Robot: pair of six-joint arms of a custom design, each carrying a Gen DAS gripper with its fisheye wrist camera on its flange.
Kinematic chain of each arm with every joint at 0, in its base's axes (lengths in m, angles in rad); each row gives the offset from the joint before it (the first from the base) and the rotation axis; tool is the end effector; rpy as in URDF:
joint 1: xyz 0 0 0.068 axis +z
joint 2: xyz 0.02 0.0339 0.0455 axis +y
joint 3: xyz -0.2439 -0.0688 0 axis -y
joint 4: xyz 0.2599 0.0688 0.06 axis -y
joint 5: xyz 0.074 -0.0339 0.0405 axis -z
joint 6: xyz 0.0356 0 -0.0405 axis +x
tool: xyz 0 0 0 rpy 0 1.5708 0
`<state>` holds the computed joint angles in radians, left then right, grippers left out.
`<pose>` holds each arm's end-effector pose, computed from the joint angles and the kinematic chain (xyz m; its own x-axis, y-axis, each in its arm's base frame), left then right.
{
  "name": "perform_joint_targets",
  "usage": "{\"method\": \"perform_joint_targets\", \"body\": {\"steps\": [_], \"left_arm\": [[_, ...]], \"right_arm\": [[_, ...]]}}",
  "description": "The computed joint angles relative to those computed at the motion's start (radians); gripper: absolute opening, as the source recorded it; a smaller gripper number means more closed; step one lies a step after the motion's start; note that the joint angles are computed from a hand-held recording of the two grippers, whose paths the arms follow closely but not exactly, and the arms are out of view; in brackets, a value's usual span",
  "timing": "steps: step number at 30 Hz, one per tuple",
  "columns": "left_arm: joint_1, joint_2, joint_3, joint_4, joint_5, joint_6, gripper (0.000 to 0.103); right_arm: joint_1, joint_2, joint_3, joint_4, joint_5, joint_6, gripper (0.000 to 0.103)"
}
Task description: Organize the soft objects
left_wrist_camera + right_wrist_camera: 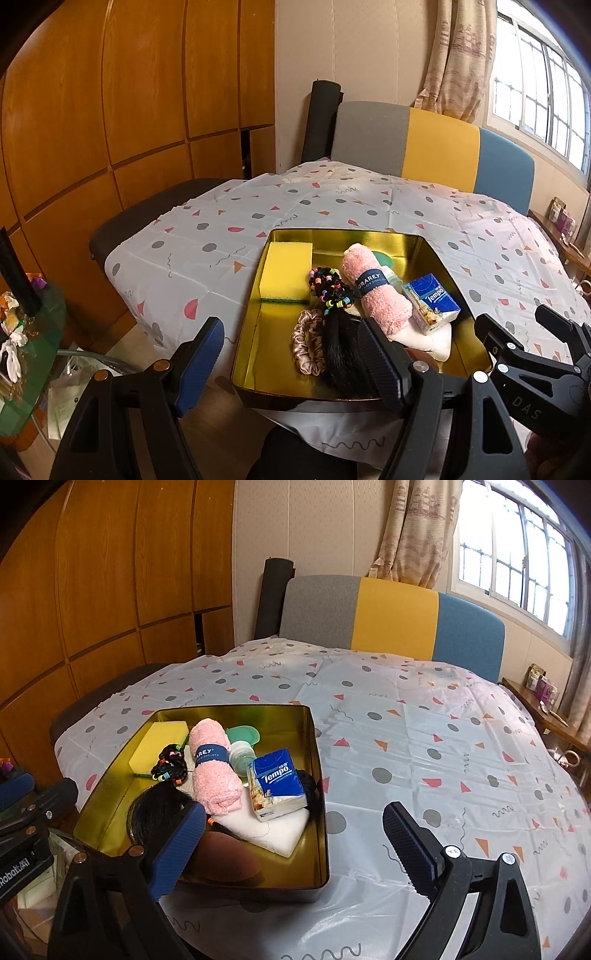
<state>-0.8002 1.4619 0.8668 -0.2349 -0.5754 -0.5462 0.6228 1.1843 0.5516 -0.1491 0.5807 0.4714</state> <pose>0.2315 -0.2107 0.1833 -0.6190 0.0120 -0.7853 0.0288 0.9996 -0.0074 0.2118 0.1281 0.1610 -0.5877 0.0454 -0.8078 0.1071 0.9940 -0.0221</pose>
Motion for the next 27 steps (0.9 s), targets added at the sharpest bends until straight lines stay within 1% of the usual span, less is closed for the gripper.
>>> {"method": "perform_joint_targets", "body": {"steps": [27], "left_arm": [[0.011,-0.001,0.000,-0.014,0.017,-0.006,0.076]], "right_arm": [[0.013,0.001,0.003,-0.001,0.003,-0.001,0.098]]}}
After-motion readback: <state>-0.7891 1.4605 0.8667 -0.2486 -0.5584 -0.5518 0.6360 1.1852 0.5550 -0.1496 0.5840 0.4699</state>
